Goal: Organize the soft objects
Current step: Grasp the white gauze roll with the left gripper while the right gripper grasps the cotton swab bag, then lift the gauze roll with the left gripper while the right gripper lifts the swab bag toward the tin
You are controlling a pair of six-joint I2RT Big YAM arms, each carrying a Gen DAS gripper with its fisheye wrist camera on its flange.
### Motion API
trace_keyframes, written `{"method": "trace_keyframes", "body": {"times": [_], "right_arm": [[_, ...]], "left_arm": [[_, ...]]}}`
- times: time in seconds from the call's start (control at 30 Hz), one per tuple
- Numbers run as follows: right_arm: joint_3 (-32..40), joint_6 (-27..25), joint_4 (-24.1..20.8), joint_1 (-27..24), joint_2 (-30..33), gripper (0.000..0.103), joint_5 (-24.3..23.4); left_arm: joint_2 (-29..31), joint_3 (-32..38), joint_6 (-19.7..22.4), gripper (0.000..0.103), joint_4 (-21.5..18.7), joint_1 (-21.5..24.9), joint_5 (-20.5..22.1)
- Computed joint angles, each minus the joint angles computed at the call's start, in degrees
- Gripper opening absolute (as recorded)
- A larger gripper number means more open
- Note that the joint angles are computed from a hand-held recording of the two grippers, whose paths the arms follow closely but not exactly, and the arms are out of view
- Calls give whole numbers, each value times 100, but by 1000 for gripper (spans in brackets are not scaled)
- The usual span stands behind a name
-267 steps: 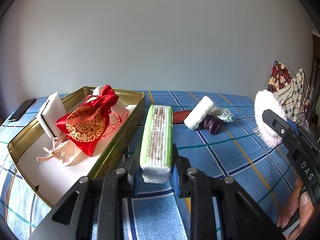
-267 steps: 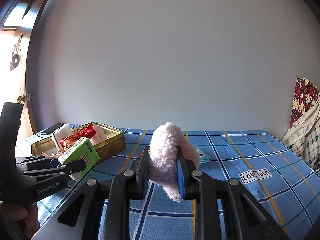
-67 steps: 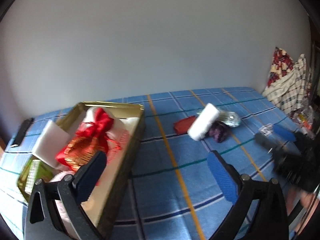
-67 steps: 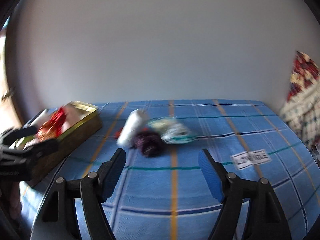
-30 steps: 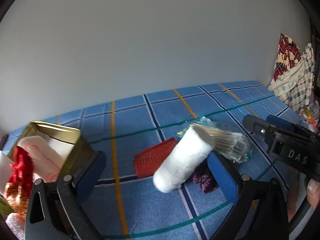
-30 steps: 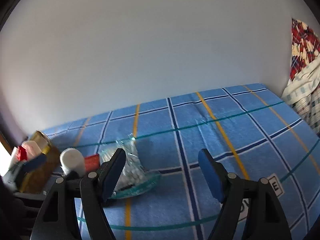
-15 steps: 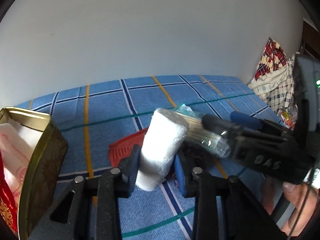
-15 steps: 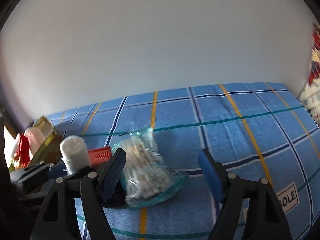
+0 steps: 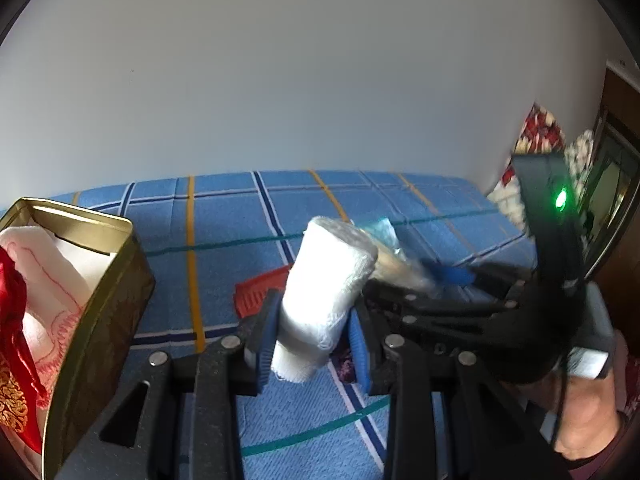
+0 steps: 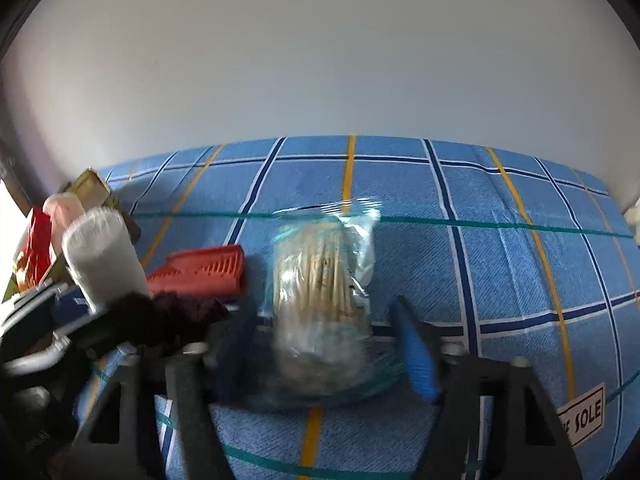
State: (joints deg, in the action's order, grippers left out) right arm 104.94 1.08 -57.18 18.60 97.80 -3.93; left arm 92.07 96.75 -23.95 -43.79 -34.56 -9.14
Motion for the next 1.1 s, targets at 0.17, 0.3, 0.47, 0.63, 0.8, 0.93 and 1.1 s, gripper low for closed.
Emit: {"method": "trace_keyframes", "body": {"times": [0.17, 0.3, 0.47, 0.63, 0.8, 0.93, 1.1], "right_arm": [[-155, 29, 77, -56, -123, 49, -54], [-413, 177, 286, -138, -335, 46, -52], [-729, 287, 512, -181, -604, 45, -27], [-1105, 411, 828, -202, -932, 45, -51], [-1327, 306, 896, -55, -1113, 45, -153], [-1448, 177, 973, 124, -1241, 45, -111], [-1403, -196, 790, 358, -1179, 45, 230]], "left_arm": [[-80, -91, 10, 31, 60, -9, -52], [-200, -234, -81, 31, 260, 35, -4], [-234, -259, 5, 32, 246, 2, 21], [-259, -322, -37, 32, 129, -16, 375], [-348, -413, 74, 32, 68, -156, 178], [-404, -457, 79, 32, 42, -207, 99], [-462, -509, 131, 32, 92, -229, -6]]}}
